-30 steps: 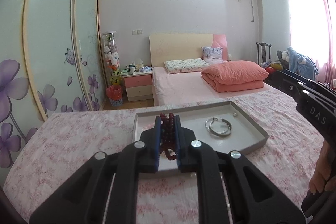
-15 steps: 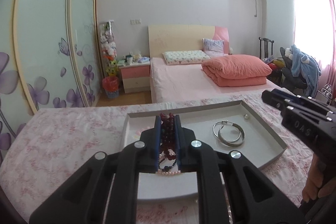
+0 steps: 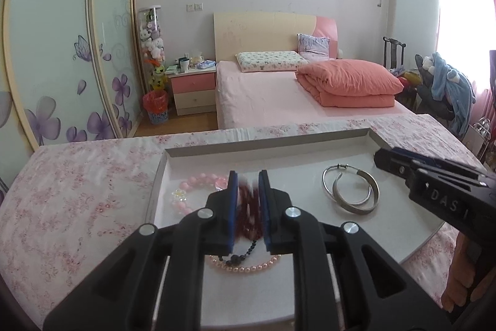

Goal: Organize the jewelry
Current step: 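Open the right tool to drop the ring while the left tool releases the necklace into the tray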

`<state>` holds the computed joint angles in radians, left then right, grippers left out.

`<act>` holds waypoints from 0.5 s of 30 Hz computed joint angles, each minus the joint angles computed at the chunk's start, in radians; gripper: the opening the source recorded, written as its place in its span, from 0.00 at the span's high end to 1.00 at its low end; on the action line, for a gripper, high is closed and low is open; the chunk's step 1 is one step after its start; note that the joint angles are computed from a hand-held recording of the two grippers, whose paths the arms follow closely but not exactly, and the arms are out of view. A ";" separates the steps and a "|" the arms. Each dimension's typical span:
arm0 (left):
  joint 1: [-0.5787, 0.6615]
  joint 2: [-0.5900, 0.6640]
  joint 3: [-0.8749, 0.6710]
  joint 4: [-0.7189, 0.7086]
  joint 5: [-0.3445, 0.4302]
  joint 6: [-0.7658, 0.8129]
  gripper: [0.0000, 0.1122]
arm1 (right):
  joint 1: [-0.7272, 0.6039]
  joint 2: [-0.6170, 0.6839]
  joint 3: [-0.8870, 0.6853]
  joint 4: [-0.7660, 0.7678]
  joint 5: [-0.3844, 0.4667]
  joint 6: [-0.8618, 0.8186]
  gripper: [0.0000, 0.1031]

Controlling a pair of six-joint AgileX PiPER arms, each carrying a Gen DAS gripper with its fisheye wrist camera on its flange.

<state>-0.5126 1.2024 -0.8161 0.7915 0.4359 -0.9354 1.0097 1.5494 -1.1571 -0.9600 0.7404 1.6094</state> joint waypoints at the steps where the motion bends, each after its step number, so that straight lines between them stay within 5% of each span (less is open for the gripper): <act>1: 0.006 0.000 -0.002 -0.012 -0.005 0.012 0.80 | 0.001 -0.002 0.003 -0.005 0.005 0.005 0.72; 8: 0.077 -0.021 -0.024 -0.151 -0.011 0.124 0.74 | 0.006 -0.046 0.045 -0.017 0.027 0.050 0.69; 15: 0.083 -0.074 -0.027 -0.145 0.045 0.125 0.70 | 0.034 -0.056 0.037 -0.018 0.056 0.052 0.69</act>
<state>-0.4297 1.1283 -0.8429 0.6462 0.4811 -0.8102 1.0437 1.4930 -1.1202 -0.9781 0.7963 1.6618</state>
